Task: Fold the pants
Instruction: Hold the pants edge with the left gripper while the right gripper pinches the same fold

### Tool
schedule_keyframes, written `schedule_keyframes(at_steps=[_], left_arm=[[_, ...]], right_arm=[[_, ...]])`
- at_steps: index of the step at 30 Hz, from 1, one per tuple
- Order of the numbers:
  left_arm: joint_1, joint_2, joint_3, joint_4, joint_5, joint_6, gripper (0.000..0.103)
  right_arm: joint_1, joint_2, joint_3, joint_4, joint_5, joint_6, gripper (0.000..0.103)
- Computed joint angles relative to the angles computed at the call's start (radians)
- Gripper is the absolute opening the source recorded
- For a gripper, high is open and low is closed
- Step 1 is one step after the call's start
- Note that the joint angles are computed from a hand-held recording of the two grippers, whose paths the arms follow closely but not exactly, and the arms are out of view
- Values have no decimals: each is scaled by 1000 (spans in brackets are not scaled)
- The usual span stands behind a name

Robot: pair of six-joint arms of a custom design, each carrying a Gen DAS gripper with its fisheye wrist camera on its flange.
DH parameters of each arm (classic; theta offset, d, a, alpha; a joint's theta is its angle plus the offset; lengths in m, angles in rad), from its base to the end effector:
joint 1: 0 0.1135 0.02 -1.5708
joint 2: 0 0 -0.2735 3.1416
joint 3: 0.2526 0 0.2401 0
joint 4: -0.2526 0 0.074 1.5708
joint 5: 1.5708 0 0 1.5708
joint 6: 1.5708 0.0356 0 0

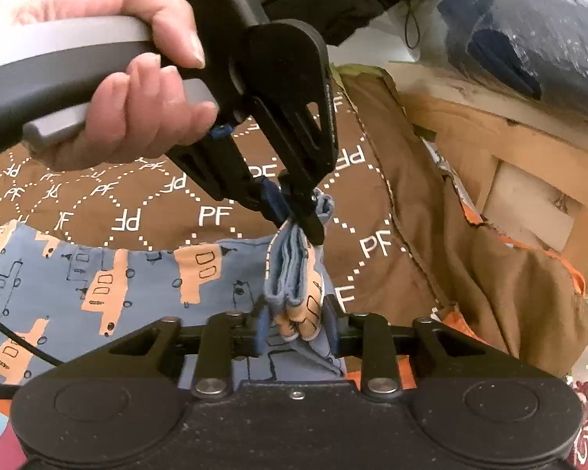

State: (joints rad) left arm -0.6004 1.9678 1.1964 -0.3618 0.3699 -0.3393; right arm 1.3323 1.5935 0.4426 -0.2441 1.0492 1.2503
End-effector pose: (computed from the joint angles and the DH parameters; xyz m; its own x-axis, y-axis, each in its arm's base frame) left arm 0.3060 -0.2251 0.1496 -0.9221 0.2553 -0.2906 0.3672 0.8141 -0.4498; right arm 0.0753 0.1791 0.1088 -0.4988 -0.0498 -0.8653 0.0795 0.9915 -0.1029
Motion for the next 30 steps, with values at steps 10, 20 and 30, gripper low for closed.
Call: schedule_keyframes(at_steps=[10, 20, 30], left_arm=[[186, -312, -353, 122, 55, 33, 9], [518, -447, -629, 181, 168, 234, 10], [701, -215, -771, 461, 208, 342, 10]], right_arm=[[193, 63, 86, 96, 121, -258, 17], [212, 194, 155, 476, -27, -710, 14], [169, 382, 266, 534, -212, -815, 14]])
